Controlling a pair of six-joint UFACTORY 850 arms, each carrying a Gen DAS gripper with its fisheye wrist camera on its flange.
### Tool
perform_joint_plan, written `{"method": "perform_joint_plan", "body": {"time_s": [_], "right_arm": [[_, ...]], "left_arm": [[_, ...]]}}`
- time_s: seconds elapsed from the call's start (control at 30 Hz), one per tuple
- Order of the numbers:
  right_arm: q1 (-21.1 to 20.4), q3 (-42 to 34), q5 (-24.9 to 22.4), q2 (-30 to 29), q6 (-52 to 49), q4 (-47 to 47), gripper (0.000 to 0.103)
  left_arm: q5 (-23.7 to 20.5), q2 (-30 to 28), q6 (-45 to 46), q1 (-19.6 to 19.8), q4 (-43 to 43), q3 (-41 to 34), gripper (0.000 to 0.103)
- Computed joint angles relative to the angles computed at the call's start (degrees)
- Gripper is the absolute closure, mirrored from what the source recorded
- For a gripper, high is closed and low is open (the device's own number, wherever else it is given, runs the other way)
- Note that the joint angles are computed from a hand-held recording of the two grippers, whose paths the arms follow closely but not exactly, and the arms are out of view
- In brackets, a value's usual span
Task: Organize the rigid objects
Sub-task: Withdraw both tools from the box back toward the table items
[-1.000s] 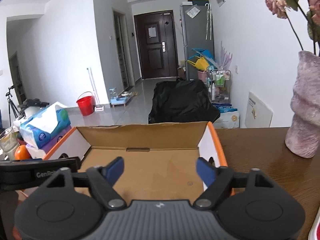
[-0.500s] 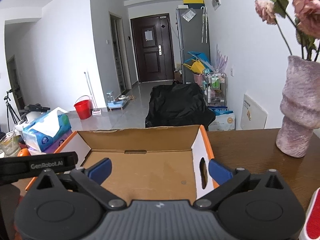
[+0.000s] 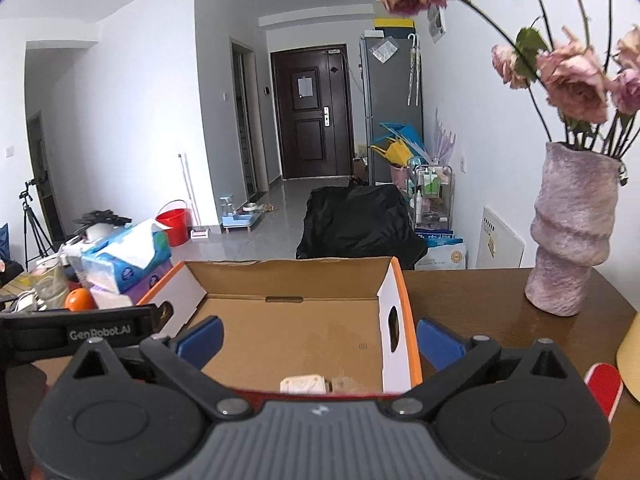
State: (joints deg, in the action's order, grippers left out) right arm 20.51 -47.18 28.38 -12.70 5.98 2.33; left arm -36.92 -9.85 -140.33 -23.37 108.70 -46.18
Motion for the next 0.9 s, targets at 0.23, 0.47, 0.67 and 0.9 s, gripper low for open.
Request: {"method": "perform_joint_plan", "body": {"time_s": [0.23,0.47,0.67,0.9], "right_arm": [[1.5,9.2,0.1,9.1,-1.1,3.3,0.000],[3.4,19.7,-0.3,20.6,-2.8,5.7,0.000],[5.6,26.4,-2.7,29.1,-6.6,11.0,0.000],[9.5,32.3,-5.0,38.5,-16.9,23.5,0.000]], "left_arm": [[-0.8,8.7,-1.2,-3.8,-1.7,8.4,0.000],[-3.3,18.8,0.9,-10.3,-6.2,16.6,0.000],[-6.9,26.2,5.6,-16.9,-13.1,21.5,0.000],[-12.5,34.2,9.0,-25.6,-21.1,26.4,0.000]]}}
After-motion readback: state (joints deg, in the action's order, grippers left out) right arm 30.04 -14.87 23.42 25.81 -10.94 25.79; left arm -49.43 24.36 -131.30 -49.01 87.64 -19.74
